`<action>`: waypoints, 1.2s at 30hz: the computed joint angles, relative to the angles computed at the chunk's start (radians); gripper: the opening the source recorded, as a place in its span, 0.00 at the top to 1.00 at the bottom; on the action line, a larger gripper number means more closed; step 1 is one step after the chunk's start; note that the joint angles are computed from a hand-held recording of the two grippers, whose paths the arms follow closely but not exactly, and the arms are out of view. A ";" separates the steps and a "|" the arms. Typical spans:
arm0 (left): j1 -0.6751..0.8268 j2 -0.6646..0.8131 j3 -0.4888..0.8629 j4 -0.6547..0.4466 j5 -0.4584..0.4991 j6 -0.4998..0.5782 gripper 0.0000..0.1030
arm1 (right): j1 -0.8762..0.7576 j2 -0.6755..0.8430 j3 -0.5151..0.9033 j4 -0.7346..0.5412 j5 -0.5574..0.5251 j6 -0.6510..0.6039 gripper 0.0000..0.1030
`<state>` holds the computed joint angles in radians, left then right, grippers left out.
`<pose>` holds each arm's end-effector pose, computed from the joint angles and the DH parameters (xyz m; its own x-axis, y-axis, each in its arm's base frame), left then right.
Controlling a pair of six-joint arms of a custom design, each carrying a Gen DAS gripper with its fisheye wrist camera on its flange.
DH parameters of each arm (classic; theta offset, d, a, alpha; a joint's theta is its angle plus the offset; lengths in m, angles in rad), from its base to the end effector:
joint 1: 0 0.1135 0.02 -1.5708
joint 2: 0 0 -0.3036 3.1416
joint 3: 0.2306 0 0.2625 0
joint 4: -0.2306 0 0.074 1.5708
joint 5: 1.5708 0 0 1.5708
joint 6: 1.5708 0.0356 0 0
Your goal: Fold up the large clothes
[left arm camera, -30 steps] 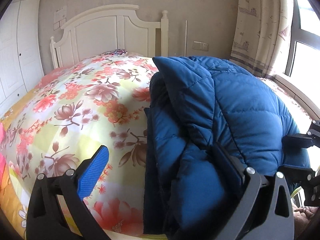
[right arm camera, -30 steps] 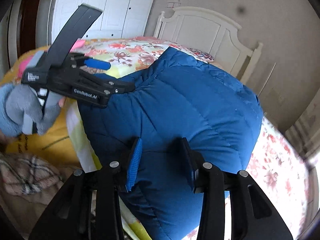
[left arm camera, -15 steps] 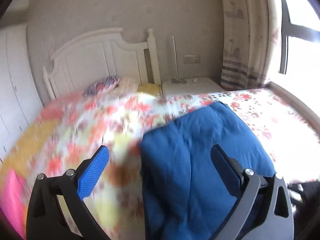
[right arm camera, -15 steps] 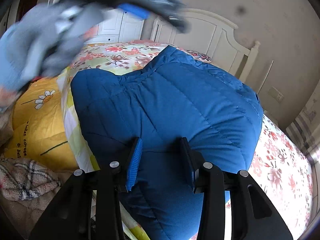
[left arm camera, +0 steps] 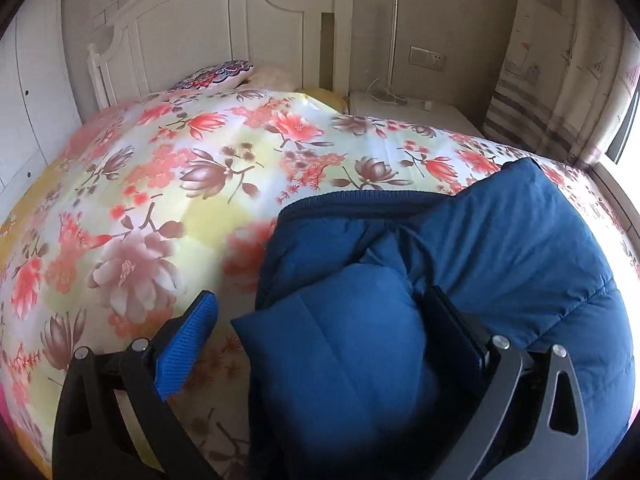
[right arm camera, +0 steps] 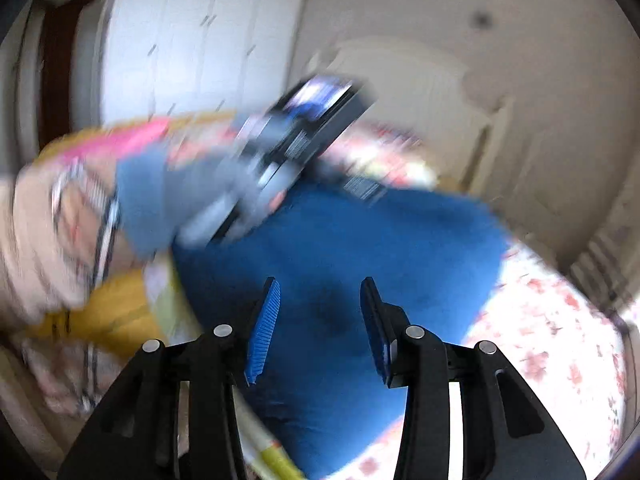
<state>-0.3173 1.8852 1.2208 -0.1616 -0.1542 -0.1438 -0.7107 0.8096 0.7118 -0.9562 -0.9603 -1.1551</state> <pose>0.4065 -0.1277 0.2116 -0.7213 0.0878 -0.6870 0.1071 0.9941 0.0146 0.1080 -0.0545 0.2860 -0.3275 -0.4101 -0.8512 -0.5757 0.8010 -0.1643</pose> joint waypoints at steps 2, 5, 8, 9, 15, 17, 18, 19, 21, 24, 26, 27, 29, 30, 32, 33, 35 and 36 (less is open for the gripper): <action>-0.015 0.000 0.003 -0.003 -0.036 0.012 0.02 | -0.095 0.053 0.040 -0.065 -0.089 -0.065 0.61; -0.016 0.007 0.009 -0.008 -0.038 0.013 0.02 | 0.030 0.093 -0.013 0.043 0.066 0.018 0.60; -0.010 0.013 0.015 -0.006 -0.030 0.019 0.02 | 0.080 0.069 -0.127 0.196 0.109 0.098 0.59; -0.012 0.014 0.016 -0.006 -0.038 0.022 0.02 | 0.080 0.084 -0.106 0.166 0.114 0.098 0.59; -0.058 -0.051 -0.017 -0.029 -0.195 0.058 0.02 | 0.094 0.067 0.064 0.043 0.168 0.074 0.55; -0.065 -0.113 -0.068 -0.026 -0.248 0.046 0.02 | 0.104 0.095 0.094 0.139 0.160 0.177 0.46; -0.064 -0.149 -0.100 -0.019 -0.254 0.041 0.02 | 0.129 0.115 0.104 0.202 0.180 0.247 0.45; -0.066 -0.194 -0.145 -0.001 -0.268 0.038 0.02 | 0.162 0.163 0.129 0.265 0.206 0.336 0.45; -0.075 -0.243 -0.200 0.021 -0.294 0.056 0.02 | 0.229 0.253 0.161 0.346 0.246 0.464 0.45; -0.102 -0.260 -0.276 0.079 -0.367 0.092 0.02 | 0.402 0.422 0.157 0.480 0.441 0.553 0.44; -0.104 -0.250 -0.327 0.159 -0.385 0.097 0.02 | 0.393 0.513 0.126 0.559 0.355 0.592 0.44; -0.086 -0.252 -0.355 0.204 -0.343 0.089 0.02 | 0.376 0.529 0.127 0.558 0.319 0.622 0.44; -0.046 -0.249 -0.357 0.201 -0.249 0.070 0.02 | 0.389 0.474 0.102 0.559 0.363 0.630 0.44; -0.037 -0.248 -0.353 0.195 -0.229 0.073 0.02 | 0.398 0.446 0.104 0.538 0.391 0.626 0.43; -0.022 -0.255 -0.347 0.173 -0.195 0.077 0.02 | 0.379 0.399 0.134 0.439 0.400 0.625 0.35; 0.004 -0.266 -0.342 0.142 -0.133 0.066 0.02 | 0.345 0.388 0.155 0.367 0.357 0.612 0.17; 0.071 -0.285 -0.346 0.104 0.018 0.035 0.02 | 0.205 0.402 0.211 0.171 0.195 0.520 0.06; 0.103 -0.290 -0.351 0.092 0.086 0.025 0.02 | 0.136 0.408 0.223 0.092 0.129 0.464 0.06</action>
<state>-0.2142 1.5949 0.8700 -0.0694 -0.0679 -0.1189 -0.5743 1.2176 0.9347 -0.8643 -0.8309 -0.6912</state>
